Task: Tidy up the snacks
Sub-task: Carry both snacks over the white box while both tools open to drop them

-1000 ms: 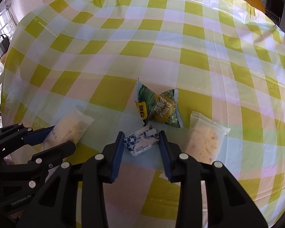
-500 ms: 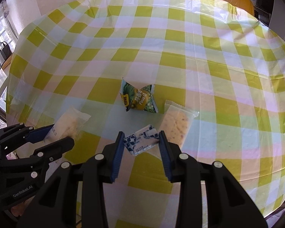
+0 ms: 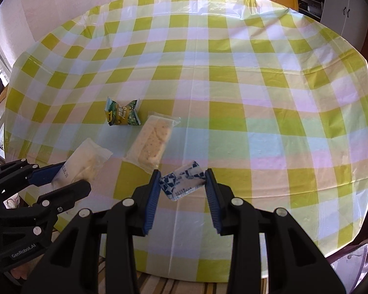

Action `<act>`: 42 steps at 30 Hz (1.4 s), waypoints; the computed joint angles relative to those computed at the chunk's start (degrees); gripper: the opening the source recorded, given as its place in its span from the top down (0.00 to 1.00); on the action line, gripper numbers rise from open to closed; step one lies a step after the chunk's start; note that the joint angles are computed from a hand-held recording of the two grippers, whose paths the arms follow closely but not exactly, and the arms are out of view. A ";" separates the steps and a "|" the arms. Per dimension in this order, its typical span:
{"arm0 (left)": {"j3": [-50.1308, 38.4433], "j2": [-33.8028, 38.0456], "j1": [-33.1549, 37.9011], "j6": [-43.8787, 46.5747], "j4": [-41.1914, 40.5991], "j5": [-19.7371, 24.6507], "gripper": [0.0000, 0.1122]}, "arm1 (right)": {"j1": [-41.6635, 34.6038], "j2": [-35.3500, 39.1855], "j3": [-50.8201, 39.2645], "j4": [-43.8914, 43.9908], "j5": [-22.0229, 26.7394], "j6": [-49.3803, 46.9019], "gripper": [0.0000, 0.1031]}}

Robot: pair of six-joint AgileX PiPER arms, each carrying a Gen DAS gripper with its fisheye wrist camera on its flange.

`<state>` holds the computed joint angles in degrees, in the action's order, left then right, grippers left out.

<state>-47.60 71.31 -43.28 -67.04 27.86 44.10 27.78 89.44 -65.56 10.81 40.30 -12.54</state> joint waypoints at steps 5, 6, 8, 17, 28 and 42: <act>-6.00 6.00 -3.76 1.31 -0.90 -0.74 0.69 | -7.26 -3.72 3.28 2.90 0.86 -5.09 0.64; -7.38 7.33 -4.45 1.82 -1.20 -0.83 0.69 | -8.94 -4.44 3.92 3.58 1.13 -6.43 0.64; -10.35 10.12 -5.78 3.12 -2.05 -0.85 0.69 | -12.55 -5.85 5.15 5.15 1.76 -9.46 0.64; -27.40 24.36 -10.22 16.53 -10.99 -1.96 0.69 | -32.79 -9.76 9.37 10.64 5.41 -23.68 0.64; -56.57 46.34 -13.69 37.04 -26.16 6.96 0.69 | -54.70 -5.54 11.12 12.32 5.75 -36.05 0.64; -86.55 66.43 -14.00 43.91 -34.28 25.65 0.69 | -64.58 0.85 15.44 8.08 1.95 -39.67 0.64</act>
<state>-134.15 137.74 -57.28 -23.13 -6.42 69.75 -36.80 90.29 -50.12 18.89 42.25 -52.21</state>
